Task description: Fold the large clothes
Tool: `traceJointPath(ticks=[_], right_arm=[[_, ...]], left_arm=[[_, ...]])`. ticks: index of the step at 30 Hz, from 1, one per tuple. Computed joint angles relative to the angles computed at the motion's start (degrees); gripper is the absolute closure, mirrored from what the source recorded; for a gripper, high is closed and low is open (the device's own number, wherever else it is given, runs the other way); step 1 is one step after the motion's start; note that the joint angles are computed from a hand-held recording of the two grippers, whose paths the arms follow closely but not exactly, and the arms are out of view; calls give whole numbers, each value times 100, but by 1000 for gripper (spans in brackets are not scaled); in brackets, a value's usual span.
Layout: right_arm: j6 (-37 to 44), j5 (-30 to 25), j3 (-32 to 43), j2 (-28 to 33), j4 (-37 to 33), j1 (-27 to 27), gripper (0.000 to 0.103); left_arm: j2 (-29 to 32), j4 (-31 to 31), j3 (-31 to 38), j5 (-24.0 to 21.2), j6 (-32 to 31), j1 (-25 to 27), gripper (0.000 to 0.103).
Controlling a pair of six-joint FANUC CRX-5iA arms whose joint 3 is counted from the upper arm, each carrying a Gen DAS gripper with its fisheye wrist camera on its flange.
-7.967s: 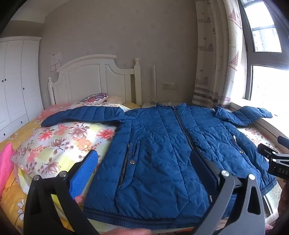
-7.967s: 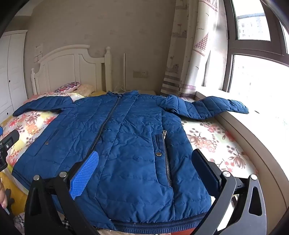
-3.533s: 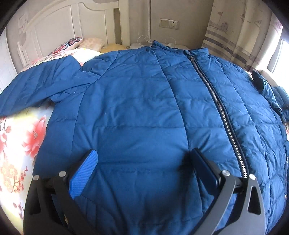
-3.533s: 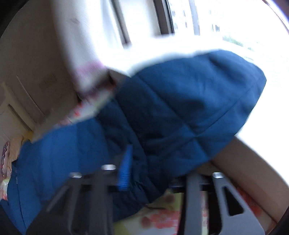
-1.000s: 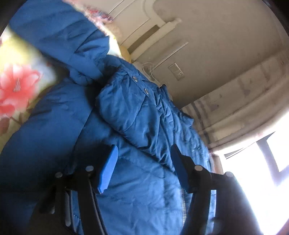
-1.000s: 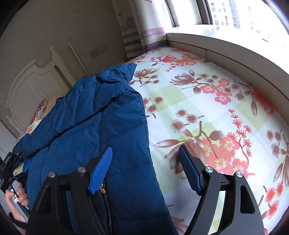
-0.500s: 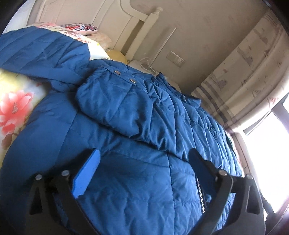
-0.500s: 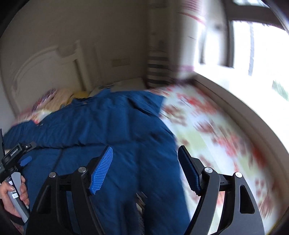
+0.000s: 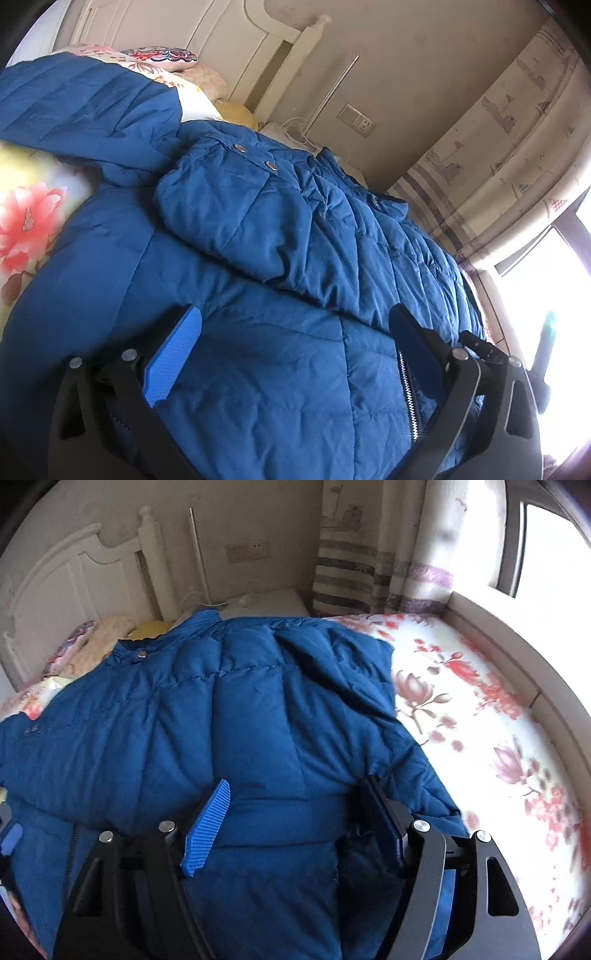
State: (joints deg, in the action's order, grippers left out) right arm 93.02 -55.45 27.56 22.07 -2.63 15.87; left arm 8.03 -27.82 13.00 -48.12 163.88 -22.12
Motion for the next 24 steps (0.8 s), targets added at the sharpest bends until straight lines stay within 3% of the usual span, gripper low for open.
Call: traceJointPath(ticks=[8, 10, 14, 17, 19, 22, 24], right_arm=[[-849, 146, -344, 2, 1190, 341, 33], [-578, 121, -180, -26, 943, 378, 33], [-478, 734, -234, -90, 887, 506, 29], [-763, 348, -156, 417, 1814, 777, 23], [-1055, 399, -208, 402, 1956, 772, 17], [-1105, 475, -262, 336, 1782, 678, 18], [-1811, 817, -668, 141, 2237, 658, 18]], left_arm=[[-39, -79, -22, -51, 104, -33, 3], [-32, -57, -18, -56, 72, -22, 3], [87, -15, 164, -292, -78, -41, 2], [105, -6, 192, -337, -106, -44, 2], [80, -1, 140, -278, -86, -33, 2], [70, -4, 125, -272, -88, -31, 2], [83, 12, 119, -286, -124, -17, 2]])
